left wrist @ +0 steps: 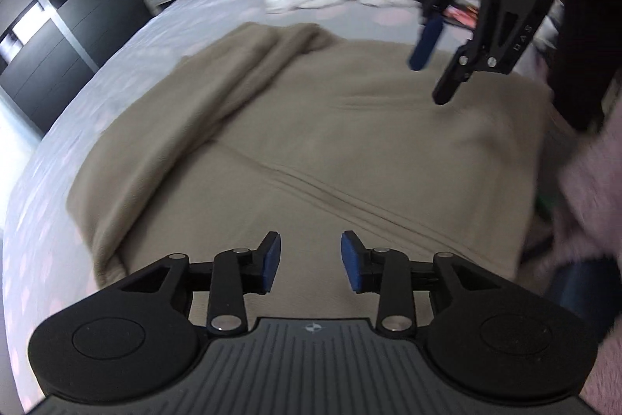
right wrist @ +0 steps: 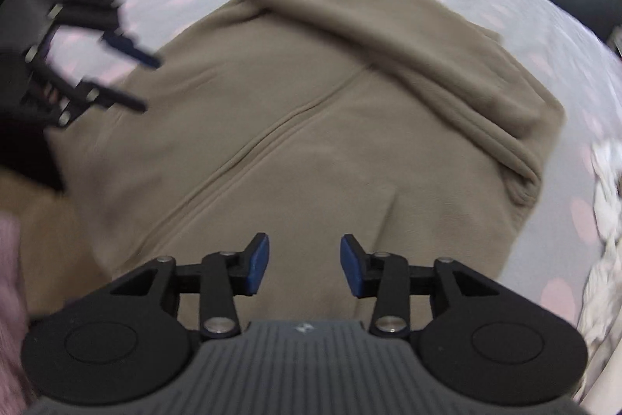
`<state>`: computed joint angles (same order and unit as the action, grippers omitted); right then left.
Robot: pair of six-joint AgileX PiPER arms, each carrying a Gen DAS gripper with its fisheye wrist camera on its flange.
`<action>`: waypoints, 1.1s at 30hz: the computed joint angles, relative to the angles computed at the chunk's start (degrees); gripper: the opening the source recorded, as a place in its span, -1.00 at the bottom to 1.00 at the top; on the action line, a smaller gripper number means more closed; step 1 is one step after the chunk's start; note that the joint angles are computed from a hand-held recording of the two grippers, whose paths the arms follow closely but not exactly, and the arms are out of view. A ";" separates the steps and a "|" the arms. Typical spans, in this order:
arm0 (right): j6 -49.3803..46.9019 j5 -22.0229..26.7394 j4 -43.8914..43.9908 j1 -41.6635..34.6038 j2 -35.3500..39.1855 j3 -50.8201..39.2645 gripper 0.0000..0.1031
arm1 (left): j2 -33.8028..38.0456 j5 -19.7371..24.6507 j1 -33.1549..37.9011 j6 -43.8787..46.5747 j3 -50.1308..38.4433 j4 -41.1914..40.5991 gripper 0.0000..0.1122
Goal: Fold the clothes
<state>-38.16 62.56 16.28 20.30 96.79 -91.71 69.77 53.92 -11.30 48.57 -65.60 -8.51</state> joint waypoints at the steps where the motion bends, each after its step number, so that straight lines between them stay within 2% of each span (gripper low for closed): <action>1: -1.06 -0.51 -0.36 0.86 -1.35 2.66 -0.12 | -1.26 0.05 -1.70 0.18 1.81 0.95 -0.42; 3: -2.89 -1.45 -1.20 2.73 -3.89 7.70 -0.12 | -3.23 0.79 -4.67 0.31 4.70 2.21 -0.40; 5: -4.31 -1.63 -0.73 3.52 -5.66 11.29 -0.10 | -5.25 0.45 -6.78 0.97 7.72 2.60 -0.26; 9: -5.23 -2.52 -1.66 5.04 -8.34 16.94 0.08 | -8.60 -0.53 -11.47 1.11 13.37 5.15 -0.21; 11: -5.32 -5.07 -4.16 6.85 -10.02 20.28 0.10 | -9.59 -0.15 -13.37 0.63 15.16 7.03 -0.20; 13: -4.99 -7.95 -7.17 9.19 -11.66 23.46 0.24 | -10.44 -0.01 -15.39 -0.26 16.94 10.18 -0.18; 15: -5.88 -9.85 -9.42 10.61 -13.05 26.21 0.24 | -11.02 -0.45 -17.20 -1.88 19.14 14.65 -0.15; 20: -1.95 -16.42 -22.77 15.25 -14.66 33.42 0.26 | -13.01 -2.73 -22.32 -9.20 26.56 30.62 -0.15; 22: -0.56 -18.90 -27.09 16.20 -15.32 35.73 0.43 | -13.86 -3.81 -23.13 -10.92 29.42 35.74 -0.14; 27: 4.75 -21.91 -38.41 19.36 -15.02 39.38 0.43 | -16.59 -7.76 -21.94 -5.54 34.06 38.93 -0.12; 30: 8.29 -23.32 -45.27 20.68 -14.27 41.52 0.42 | -16.89 -9.47 -22.62 -5.56 36.11 41.61 -0.11; 33: 8.46 -22.29 -44.77 21.49 -12.91 39.76 0.37 | -16.64 -10.09 -23.14 -6.09 36.82 43.25 -0.09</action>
